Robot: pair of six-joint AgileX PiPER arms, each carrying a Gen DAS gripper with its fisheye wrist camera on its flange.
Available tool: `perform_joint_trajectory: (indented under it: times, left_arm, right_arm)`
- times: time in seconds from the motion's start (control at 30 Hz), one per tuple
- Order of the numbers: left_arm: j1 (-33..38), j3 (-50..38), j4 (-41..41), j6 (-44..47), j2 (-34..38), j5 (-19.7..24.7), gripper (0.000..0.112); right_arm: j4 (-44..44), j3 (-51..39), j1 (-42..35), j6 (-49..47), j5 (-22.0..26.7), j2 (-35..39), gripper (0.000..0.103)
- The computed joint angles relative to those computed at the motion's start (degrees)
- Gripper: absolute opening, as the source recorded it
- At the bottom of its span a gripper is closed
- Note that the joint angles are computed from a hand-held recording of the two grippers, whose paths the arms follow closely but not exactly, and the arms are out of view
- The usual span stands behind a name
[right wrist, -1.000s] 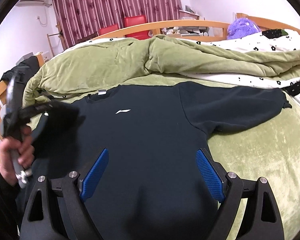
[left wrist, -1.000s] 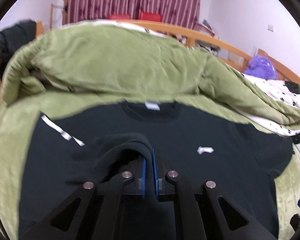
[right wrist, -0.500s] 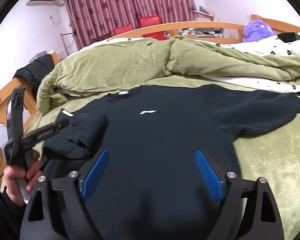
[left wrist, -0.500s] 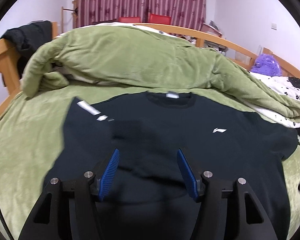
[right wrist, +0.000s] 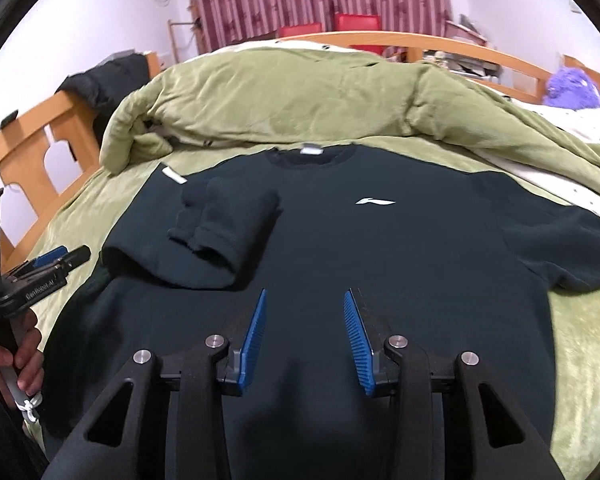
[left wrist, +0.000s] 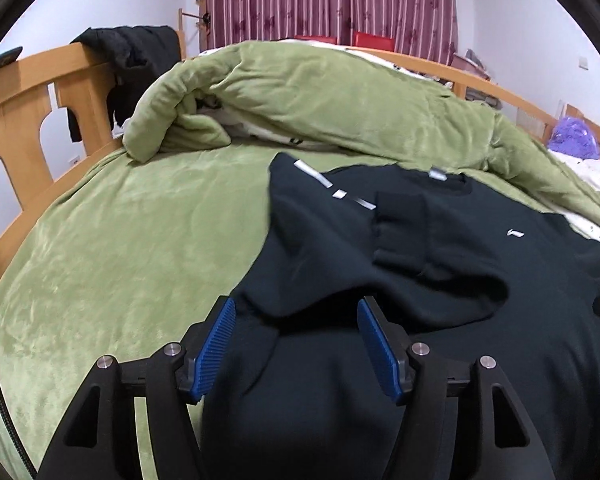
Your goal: Fold small clothes
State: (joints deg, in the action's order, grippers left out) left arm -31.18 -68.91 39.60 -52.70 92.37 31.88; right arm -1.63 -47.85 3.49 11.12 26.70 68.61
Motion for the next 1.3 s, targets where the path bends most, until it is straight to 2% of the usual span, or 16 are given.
perform_joint_trajectory:
  times: [0.1, 0.23, 0.33, 0.37, 0.47, 0.63, 0.73, 0.83, 0.87, 0.9, 0.97, 1.0, 1.07, 1.17, 1.3]
  left_arm:
    - [1.8, 1.8, -0.4, 1.0, 0.3, -2.6, 0.062]
    - [5.8, 3.8, -1.6, 2.6, 0.8, -6.9, 0.062]
    - [9.9, 4.4, -10.7, 10.5, 1.3, -11.0, 0.062]
    - [11.2, 4.3, -14.6, 14.5, 1.7, -12.0, 0.062]
    - [13.6, 4.7, -18.6, 19.2, 2.4, -13.9, 0.062]
    - [16.5, 4.8, -29.0, 28.3, 3.0, -15.3, 0.062]
    - [16.7, 4.9, -28.7, 28.6, 3.1, -15.6, 0.062]
    - [16.8, 4.9, -28.4, 28.9, 3.3, -15.6, 0.062]
    - [16.8, 4.9, -28.3, 29.0, 3.4, -15.7, 0.062]
    - [16.8, 5.0, -28.4, 29.1, 3.3, -15.6, 0.062]
    - [16.7, 5.1, -27.5, 28.3, 3.2, -15.7, 0.062]
    - [16.7, 5.1, -27.6, 28.4, 3.1, -15.6, 0.062]
    - [16.5, 5.4, -27.4, 28.3, 2.9, -15.8, 0.062]
    - [15.9, 5.2, -24.9, 25.8, 3.1, -15.6, 0.063]
    - [15.3, 5.5, -22.7, 23.7, 2.8, -15.8, 0.063]
  right_arm:
    - [-2.6, -3.2, 3.4, 3.1, -1.0, 5.0, 0.043]
    - [-8.9, -9.5, 8.1, 8.8, -1.8, 13.2, 0.051]
    - [-13.1, -14.6, 11.0, 12.1, -2.8, 20.0, 0.061]
    - [-14.8, -15.7, 11.6, 13.4, -2.9, 21.6, 0.063]
    - [-19.1, -22.1, 13.8, 15.9, -1.0, 28.6, 0.063]
    - [-24.7, -28.9, 16.0, 18.7, 0.7, 36.6, 0.067]
    - [-24.1, -32.4, 16.0, 17.8, 2.4, 40.6, 0.075]
    - [-26.8, -35.0, 16.7, 19.2, 4.6, 43.8, 0.076]
    - [-27.9, -34.3, 16.6, 20.3, 3.8, 43.3, 0.067]
    - [-29.7, -33.4, 16.6, 22.1, 3.0, 42.6, 0.046]
    - [-30.2, -32.0, 15.6, 22.7, 1.4, 40.8, 0.023]
    - [-26.9, -30.9, 14.0, 20.3, -0.3, 39.3, 0.018]
    - [-23.2, -29.4, 11.9, 18.1, -2.7, 37.1, 0.016]
    - [-27.4, -26.6, 9.0, 23.1, -3.8, 32.8, 0.015]
    - [-17.4, -20.4, 0.9, 17.7, -7.5, 26.4, 0.015]
